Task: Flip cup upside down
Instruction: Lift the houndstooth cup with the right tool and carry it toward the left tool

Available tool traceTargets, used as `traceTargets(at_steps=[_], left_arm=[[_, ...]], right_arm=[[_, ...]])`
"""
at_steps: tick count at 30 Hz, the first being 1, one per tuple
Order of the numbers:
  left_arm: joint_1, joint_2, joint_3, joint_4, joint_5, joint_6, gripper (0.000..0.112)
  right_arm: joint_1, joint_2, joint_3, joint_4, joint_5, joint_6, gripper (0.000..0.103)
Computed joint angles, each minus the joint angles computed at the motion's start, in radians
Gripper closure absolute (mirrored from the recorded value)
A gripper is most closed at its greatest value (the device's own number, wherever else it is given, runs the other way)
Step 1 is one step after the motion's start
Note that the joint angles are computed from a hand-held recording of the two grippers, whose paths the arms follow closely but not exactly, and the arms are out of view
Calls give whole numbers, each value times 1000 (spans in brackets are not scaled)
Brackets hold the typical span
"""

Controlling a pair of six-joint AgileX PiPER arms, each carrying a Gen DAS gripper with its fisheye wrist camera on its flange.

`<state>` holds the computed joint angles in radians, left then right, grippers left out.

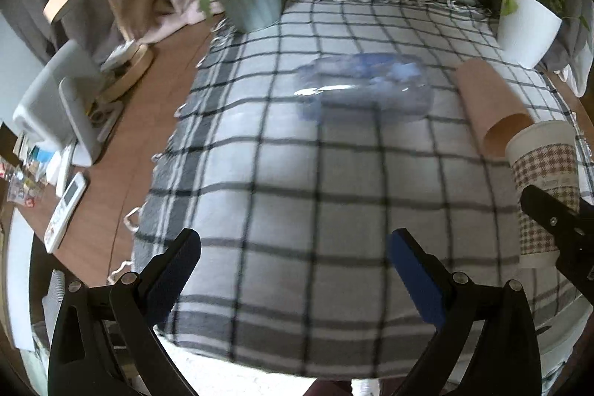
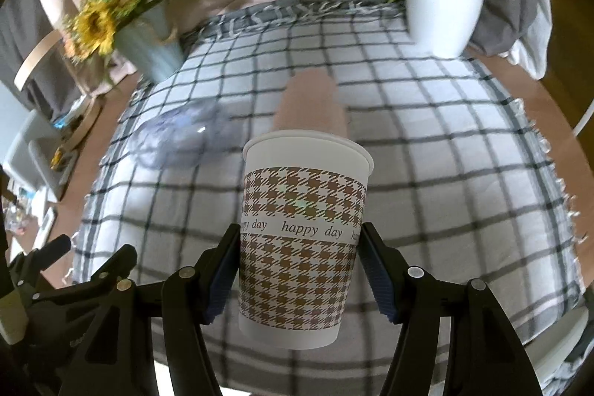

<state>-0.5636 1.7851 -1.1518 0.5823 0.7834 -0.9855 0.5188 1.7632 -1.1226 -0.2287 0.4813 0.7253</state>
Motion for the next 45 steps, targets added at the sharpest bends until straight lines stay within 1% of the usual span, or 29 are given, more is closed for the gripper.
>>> traceTargets(at_steps=[6,10,15,18,22,24,25,26,31,36,40,42,45], left_arm=[[71,-55,107,12,-38,6,9],[103,-67,144,27,-50,16,9],[122,-64,161,23,-69,40,9],[123,-55,157,14,-73,57,9],[121,-54,149,14,-76,62,9],[120,-62,147,7,-84,68,9],[118,-68,148,8,-87,65,9],[111,-75,150,16,-88,55,9],[66,-118,180,75,-106,-1,9],[-29,-161,203,129,-118,-88,9],[-110,-169,196,156,-136,-159,9],[-143,-167,193,175,-149,-189,9],[-200,-151,180,222,-147,-239,9]], right_arm=[[74,70,-21,26,-34,75,40],[109,121,-50,49,-43,101,40],[130,176,-84,80,-35,103,40],[137,184,-95,52,-27,132,40],[131,193,-112,70,-12,101,39],[126,189,-116,85,-3,73,33],[125,181,-112,74,-4,81,25],[129,168,-105,49,-10,105,22],[144,59,-53,-91,4,220,21],[158,-60,5,-273,56,354,21],[141,-114,47,-302,74,352,21],[120,-134,74,-277,74,321,21],[85,-155,117,-239,66,282,21]])
